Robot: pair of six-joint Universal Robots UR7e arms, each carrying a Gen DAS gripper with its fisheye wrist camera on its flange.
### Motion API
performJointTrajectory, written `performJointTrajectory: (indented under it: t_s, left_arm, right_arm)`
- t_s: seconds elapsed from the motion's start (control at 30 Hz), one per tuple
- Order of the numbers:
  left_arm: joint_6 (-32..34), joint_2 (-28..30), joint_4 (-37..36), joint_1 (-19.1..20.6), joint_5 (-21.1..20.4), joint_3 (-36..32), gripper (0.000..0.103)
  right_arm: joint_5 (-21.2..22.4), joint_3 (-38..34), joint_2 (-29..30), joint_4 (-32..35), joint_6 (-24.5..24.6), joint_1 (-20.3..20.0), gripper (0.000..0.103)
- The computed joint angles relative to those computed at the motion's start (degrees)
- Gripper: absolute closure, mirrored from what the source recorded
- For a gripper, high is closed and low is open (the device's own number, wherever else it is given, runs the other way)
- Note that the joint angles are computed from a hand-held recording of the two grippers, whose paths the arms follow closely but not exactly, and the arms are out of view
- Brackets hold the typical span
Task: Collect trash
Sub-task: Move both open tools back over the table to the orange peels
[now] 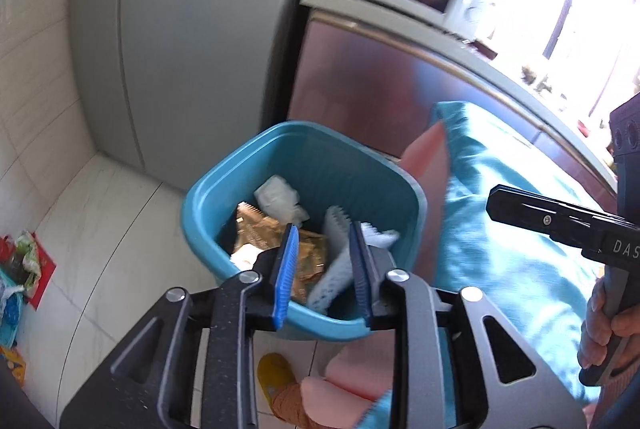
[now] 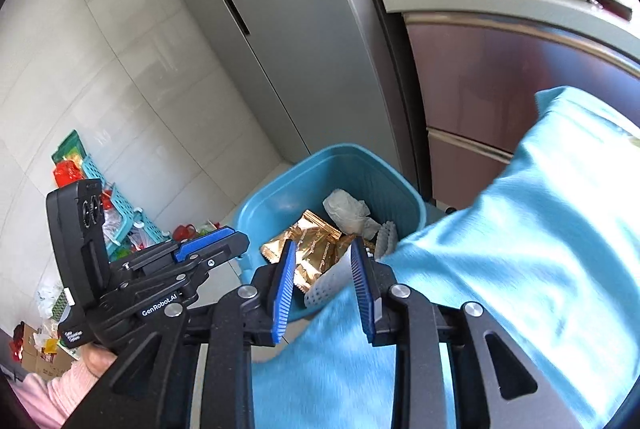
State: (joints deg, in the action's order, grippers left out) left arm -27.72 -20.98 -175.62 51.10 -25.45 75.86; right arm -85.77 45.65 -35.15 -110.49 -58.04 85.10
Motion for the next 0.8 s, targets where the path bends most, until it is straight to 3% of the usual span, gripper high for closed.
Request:
performJointTrajectory:
  t_s: [0.17,0.37,0.63,0.8]
  left_arm:
    - [8.3,2.4,-5.2,-2.0,-2.7,-3.0,0.067]
    - [14.3,6.2,-5.4,-3.8,-8.8,-8.7,0.062]
    - [17.1,15.0,5.3,-4.5,-18.2,-23.6,0.062]
    - [19.7,21.7,13.3,-4.9,-22.8,-35.8,0.062]
  right_arm:
    - [3.2,3.5,-4.7,-1.2,-1.5,-2.0,0.071]
    - [5.4,6.9,-9.9,-3.6,-0.7,-5.8,0.07]
    - [5.8,9.7,-15.0,-12.8,4.1,-10.9,0.07]
    - [6.1,7.3,-15.1,-15.9,7.4,-13.4,0.07]
